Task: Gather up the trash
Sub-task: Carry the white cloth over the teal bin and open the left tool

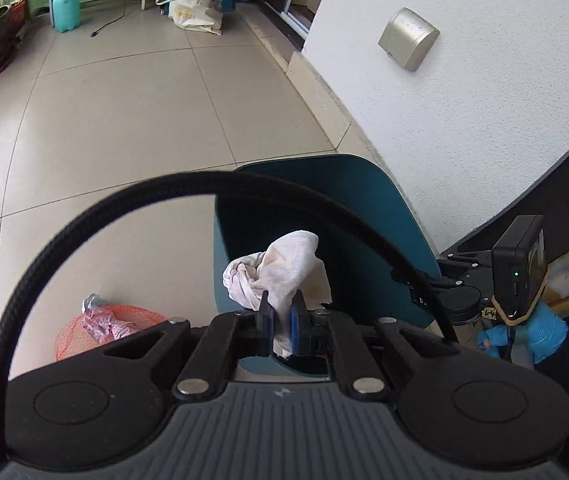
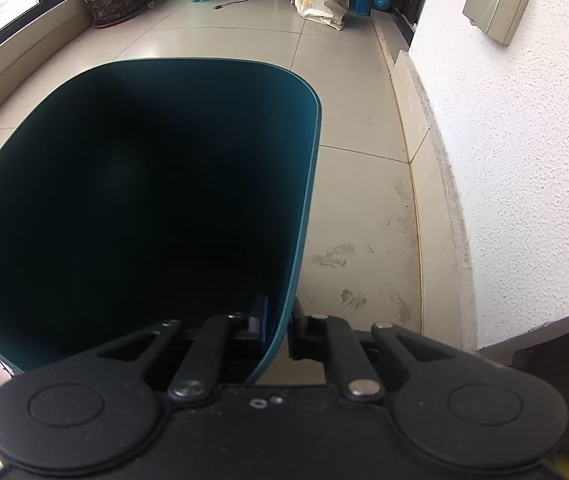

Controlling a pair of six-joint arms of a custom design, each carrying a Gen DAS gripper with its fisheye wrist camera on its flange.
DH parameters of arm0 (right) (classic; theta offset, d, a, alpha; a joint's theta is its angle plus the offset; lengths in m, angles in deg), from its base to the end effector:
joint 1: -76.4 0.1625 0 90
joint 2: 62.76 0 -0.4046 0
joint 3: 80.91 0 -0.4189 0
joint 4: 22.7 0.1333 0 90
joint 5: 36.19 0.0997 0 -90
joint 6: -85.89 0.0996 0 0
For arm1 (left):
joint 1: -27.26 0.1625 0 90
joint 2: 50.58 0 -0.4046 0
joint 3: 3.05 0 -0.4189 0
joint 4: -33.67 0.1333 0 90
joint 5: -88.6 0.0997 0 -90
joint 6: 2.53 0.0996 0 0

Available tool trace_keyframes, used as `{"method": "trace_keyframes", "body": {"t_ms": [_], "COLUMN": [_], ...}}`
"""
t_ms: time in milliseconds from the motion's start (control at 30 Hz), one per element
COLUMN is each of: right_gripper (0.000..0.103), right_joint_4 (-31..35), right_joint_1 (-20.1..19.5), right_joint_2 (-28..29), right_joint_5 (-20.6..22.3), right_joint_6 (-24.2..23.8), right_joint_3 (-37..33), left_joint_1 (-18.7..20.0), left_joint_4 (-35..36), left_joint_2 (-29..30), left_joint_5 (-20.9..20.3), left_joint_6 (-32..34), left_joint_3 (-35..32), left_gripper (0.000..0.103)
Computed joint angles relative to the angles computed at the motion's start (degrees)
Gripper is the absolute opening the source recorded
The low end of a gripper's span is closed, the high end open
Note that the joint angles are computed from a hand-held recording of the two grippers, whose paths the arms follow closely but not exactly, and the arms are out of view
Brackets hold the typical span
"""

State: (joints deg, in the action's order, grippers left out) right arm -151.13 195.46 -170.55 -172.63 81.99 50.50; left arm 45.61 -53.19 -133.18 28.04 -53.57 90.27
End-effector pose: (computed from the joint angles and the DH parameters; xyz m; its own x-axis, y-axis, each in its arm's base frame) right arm 0.2351 -0.2973 0.3390 -0.6588 -0.2299 0.7163 -0.5156 0.8314 -0.2074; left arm -0.4549 -0.3429 0.3777 -0.8187 0.3054 -0.4863 0.4531 0.8638 -0.2204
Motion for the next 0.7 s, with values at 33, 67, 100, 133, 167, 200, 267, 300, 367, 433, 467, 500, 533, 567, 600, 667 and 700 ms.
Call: {"method": "trace_keyframes", "body": {"t_ms": [33, 67, 100, 133, 167, 200, 267, 300, 367, 433, 467, 500, 533, 567, 600, 667, 700], "right_gripper": [0.009, 0.009, 0.009, 0.009, 0.009, 0.009, 0.009, 0.009, 0.009, 0.009, 0.009, 0.009, 0.009, 0.009, 0.009, 0.009, 0.009], "right_joint_4": [0.0, -0.01, -0.02, 0.03, 0.06, 0.13, 0.26, 0.31, 0.36, 0.34, 0.35, 0.31, 0.27, 0.27, 0.25, 0.15, 0.14], "right_joint_1": [0.01, 0.04, 0.02, 0.0, -0.02, -0.02, 0.02, 0.04, 0.05, 0.04, 0.03, 0.04, 0.01, -0.05, -0.13, -0.29, -0.29], "right_joint_2": [-0.01, 0.0, -0.01, -0.04, 0.01, 0.06, 0.25, 0.34, 0.46, 0.46, 0.49, 0.52, 0.48, 0.45, 0.42, 0.32, 0.33], "right_joint_5": [0.02, 0.04, 0.09, 0.13, 0.14, 0.12, 0.0, -0.03, -0.01, 0.06, 0.1, 0.1, 0.16, 0.25, 0.34, 0.5, 0.53], "right_joint_6": [-0.07, -0.11, -0.16, -0.24, -0.32, -0.34, -0.39, -0.32, -0.3, -0.28, -0.27, -0.25, -0.33, -0.37, -0.43, -0.63, -0.65], "right_joint_3": [0.0, 0.0, 0.0, -0.02, -0.07, -0.12, -0.2, -0.24, -0.31, -0.31, -0.33, -0.33, -0.31, -0.31, -0.33, -0.31, -0.31], "left_joint_1": [0.36, 0.93, 1.51, 1.91, 2.3, 2.74, 3.45, 3.95, 4.62, 5.28, 5.71, 6.0, 6.3, 6.8, 6.99, 7.07, 7.04], "left_joint_4": [-1.12, -2.5, -3.99, -4.91, -5.63, -6.26, -7.58, -8.09, -8.29, -8.07, -7.89, -7.48, -7.28, -6.84, -6.44, -6.54, -6.69], "left_joint_2": [0.94, 2.02, 2.88, 3.75, 4.88, 5.88, 7.23, 7.92, 9.49, 10.35, 10.81, 11.37, 11.75, 12.42, 12.76, 13.17, 13.22], "left_joint_5": [-0.35, -1.07, -1.48, -1.33, -1.05, -1.2, -1.58, -1.75, -1.52, -2.03, -1.98, -1.91, -2.2, -2.84, -2.98, -2.78, -2.61], "left_joint_6": [0.73, 1.45, 2.4, 3.09, 3.69, 4.41, 5.49, 6.27, 7.19, 7.73, 7.91, 7.69, 7.72, 7.76, 7.5, 7.74, 7.85], "left_joint_3": [0.25, 0.62, 1.32, 1.95, 2.59, 2.85, 3.62, 4.08, 4.25, 4.55, 4.69, 4.73, 4.8, 4.73, 4.74, 5.26, 5.49], "left_gripper": [0.007, 0.007, 0.007, 0.007, 0.007, 0.007, 0.007, 0.007, 0.007, 0.007, 0.007, 0.007, 0.007, 0.007, 0.007, 0.008, 0.008]}}
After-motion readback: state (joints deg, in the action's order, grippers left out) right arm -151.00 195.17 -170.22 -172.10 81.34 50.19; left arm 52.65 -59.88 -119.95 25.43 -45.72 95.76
